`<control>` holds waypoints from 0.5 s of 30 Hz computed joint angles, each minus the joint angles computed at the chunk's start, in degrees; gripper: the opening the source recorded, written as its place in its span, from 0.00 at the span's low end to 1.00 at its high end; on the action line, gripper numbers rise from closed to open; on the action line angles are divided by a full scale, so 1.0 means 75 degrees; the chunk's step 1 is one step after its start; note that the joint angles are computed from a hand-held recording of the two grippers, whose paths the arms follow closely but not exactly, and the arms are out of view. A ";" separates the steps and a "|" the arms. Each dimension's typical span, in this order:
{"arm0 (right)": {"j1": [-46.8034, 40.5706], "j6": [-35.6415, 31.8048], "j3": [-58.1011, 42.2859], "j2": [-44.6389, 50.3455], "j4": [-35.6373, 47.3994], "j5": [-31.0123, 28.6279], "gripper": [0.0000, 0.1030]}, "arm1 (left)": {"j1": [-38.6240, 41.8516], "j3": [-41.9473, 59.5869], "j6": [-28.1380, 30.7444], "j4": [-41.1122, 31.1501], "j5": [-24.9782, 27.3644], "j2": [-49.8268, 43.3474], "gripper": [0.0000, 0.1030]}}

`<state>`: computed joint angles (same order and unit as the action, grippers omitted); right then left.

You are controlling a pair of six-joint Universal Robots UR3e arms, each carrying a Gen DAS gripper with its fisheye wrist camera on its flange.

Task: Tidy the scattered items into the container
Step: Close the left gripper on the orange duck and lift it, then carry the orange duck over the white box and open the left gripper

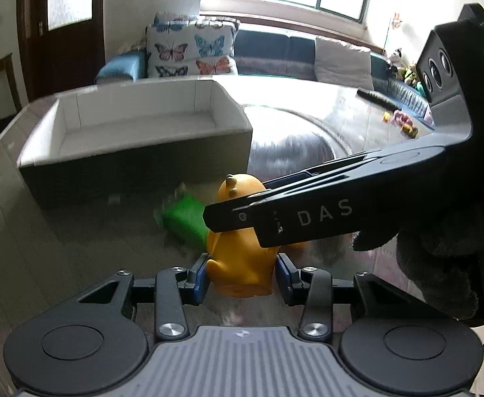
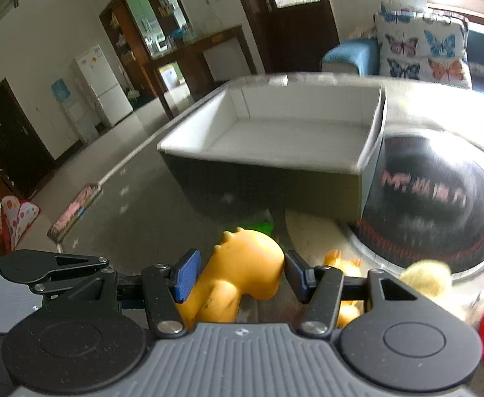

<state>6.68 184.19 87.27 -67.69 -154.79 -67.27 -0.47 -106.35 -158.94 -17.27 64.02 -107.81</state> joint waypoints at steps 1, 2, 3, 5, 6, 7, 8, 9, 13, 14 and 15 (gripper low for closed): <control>-0.0027 0.0026 -0.0139 0.0020 0.0008 0.0000 0.55 | -0.0005 0.0174 0.0027 -0.0045 -0.0022 -0.0038 0.43; -0.0053 0.0052 -0.0286 0.0046 0.0016 0.0000 0.55 | -0.0012 0.0402 0.0065 -0.0121 -0.0043 -0.0109 0.43; -0.0082 0.0065 -0.0464 0.0097 0.0027 -0.0002 0.55 | -0.0020 0.0660 0.0109 -0.0212 -0.0064 -0.0197 0.43; -0.0109 0.0058 -0.1004 0.0298 0.0165 -0.0063 0.55 | -0.0040 0.1219 0.0193 -0.0406 -0.0094 -0.0409 0.43; -0.0115 0.0054 -0.1309 0.0423 0.0251 -0.0105 0.55 | -0.0054 0.1578 0.0231 -0.0554 -0.0103 -0.0563 0.43; -0.0120 0.0047 -0.1630 0.0557 0.0348 -0.0146 0.55 | -0.0067 0.1931 0.0265 -0.0707 -0.0108 -0.0719 0.43; -0.0125 0.0022 -0.2019 0.0727 0.0518 -0.0177 0.55 | -0.0078 0.2271 0.0287 -0.0844 -0.0109 -0.0880 0.43; -0.0130 -0.0004 -0.2424 0.0907 0.0698 -0.0205 0.55 | -0.0089 0.2660 0.0311 -0.1011 -0.0108 -0.1068 0.43; -0.0192 -0.0077 -0.4358 0.1889 0.1606 -0.0169 0.55 | -0.0094 0.4386 0.0363 -0.1931 -0.0112 -0.1916 0.43; -0.0209 -0.0082 -0.4919 0.2192 0.1880 -0.0157 0.55 | -0.0095 0.4868 0.0360 -0.2201 -0.0110 -0.2166 0.43; -0.0236 -0.0089 -0.5492 0.2510 0.2169 -0.0128 0.55 | -0.0099 0.5369 0.0345 -0.2484 -0.0106 -0.2432 0.43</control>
